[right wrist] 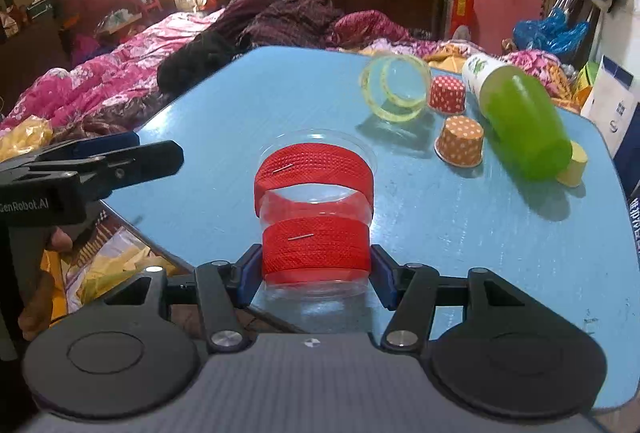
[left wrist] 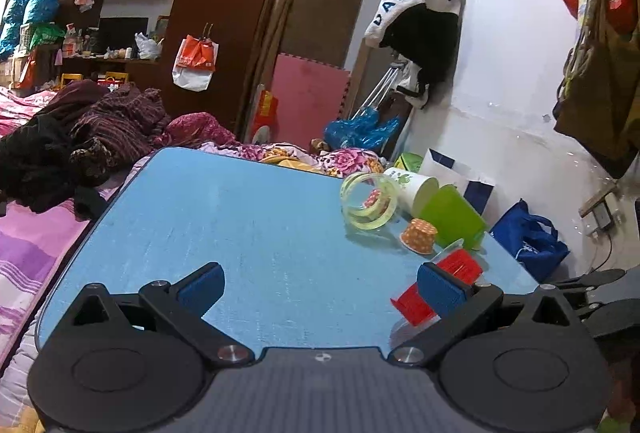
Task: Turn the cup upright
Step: 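Lift the red-banded cup off the table with the right tool, then grasp the cup with the left tool while the right tool releases it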
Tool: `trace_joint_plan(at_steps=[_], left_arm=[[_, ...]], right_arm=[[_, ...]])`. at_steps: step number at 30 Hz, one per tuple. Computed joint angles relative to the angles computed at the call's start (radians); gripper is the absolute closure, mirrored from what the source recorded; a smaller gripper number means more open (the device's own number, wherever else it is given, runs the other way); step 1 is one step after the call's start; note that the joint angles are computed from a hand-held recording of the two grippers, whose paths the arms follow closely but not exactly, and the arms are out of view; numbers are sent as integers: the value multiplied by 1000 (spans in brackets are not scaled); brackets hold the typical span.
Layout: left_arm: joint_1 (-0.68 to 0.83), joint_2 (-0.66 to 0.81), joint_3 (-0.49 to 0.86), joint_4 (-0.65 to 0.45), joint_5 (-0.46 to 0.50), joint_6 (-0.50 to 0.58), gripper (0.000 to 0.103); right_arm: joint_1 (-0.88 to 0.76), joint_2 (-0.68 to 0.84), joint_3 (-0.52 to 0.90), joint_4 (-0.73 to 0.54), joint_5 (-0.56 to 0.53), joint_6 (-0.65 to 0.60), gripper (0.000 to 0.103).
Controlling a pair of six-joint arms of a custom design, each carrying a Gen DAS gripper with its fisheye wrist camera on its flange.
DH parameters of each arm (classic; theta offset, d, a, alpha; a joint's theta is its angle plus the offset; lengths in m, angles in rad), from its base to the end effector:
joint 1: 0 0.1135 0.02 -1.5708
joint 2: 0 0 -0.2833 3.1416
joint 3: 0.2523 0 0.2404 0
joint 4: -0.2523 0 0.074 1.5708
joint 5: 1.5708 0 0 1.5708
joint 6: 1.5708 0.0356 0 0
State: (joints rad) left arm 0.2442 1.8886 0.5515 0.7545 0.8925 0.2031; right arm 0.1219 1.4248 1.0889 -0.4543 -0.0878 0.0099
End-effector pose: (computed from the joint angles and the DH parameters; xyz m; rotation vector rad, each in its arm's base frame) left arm 0.2990 0.0459 0.1170 0.4551 1.9292 -0.6662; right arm 0.2928 0.0390 0.2959 -0.1749 2.3569 0.1676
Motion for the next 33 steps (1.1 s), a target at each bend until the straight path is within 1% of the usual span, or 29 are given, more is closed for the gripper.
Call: trace_joint_plan(at_steps=[3, 6, 9, 13, 17, 20, 23, 24, 26, 27, 29, 31, 33], left_arm=[[1, 0, -5, 7, -2, -7, 0], [2, 5, 7, -4, 2, -16, 0], [4, 13, 21, -18, 2, -19, 0], [3, 23, 29, -24, 2, -28, 0], [7, 30, 28, -13, 4, -48, 0], [5, 33, 32, -27, 3, -45, 0], [-2, 31, 38, -56, 4, -35, 0], [-5, 31, 36, -57, 4, -36, 0], [-15, 33, 14, -15, -9, -79, 0], [-19, 29, 6, -11, -20, -97, 0], [-27, 16, 8, -49, -24, -100, 0], [-42, -6, 3, -94, -21, -82, 0], [-64, -39, -5, -139, -29, -65, 0]], right_arm=[[12, 6, -27, 29, 15, 36, 46], [-9, 18, -41, 43, -44, 105, 46], [-23, 18, -46, 66, -64, 167, 46], [-6, 24, -72, 104, -33, 218, 46], [9, 28, -82, 125, -8, 242, 45], [26, 27, -88, 130, 16, 240, 42], [39, 27, -89, 119, 23, 223, 31], [38, 26, -91, 119, 19, 215, 30], [27, 12, -101, 122, -4, 198, 28], [19, -2, -113, 130, -20, 188, 28], [1, -42, -146, 152, -48, 164, 22], [-20, -81, -182, 173, -76, 144, 21], [-58, -117, -218, 184, -130, 119, 21]])
